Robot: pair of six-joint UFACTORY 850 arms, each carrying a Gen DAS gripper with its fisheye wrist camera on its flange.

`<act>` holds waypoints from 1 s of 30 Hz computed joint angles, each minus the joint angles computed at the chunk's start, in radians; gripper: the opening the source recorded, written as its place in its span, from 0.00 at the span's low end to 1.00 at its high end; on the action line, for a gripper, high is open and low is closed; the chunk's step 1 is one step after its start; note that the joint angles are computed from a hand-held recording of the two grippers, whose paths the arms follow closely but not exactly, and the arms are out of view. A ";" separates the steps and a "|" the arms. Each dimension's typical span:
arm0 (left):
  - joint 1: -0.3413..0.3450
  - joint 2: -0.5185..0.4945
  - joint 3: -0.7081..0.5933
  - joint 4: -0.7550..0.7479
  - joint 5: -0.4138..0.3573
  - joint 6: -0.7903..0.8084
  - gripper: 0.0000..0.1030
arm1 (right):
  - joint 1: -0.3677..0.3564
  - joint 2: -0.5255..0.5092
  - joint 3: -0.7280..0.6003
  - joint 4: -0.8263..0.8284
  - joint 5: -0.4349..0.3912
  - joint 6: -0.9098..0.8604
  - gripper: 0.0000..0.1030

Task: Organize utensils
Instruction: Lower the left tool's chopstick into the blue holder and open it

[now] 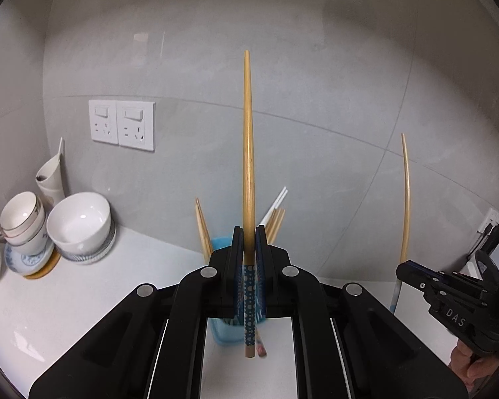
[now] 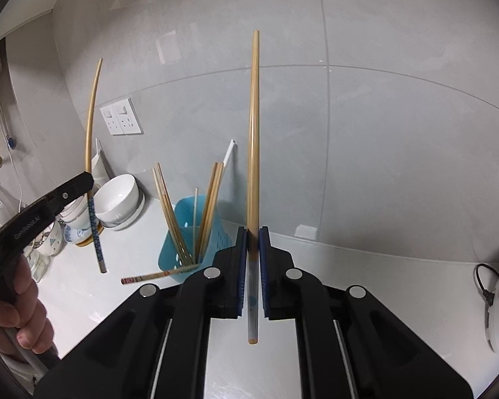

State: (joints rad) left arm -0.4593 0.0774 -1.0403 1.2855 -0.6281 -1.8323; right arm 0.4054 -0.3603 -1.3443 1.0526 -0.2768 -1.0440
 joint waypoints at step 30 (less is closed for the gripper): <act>0.188 -0.143 0.167 1.020 0.247 -0.989 0.07 | 0.017 -0.137 -0.087 0.067 -0.091 -0.045 0.06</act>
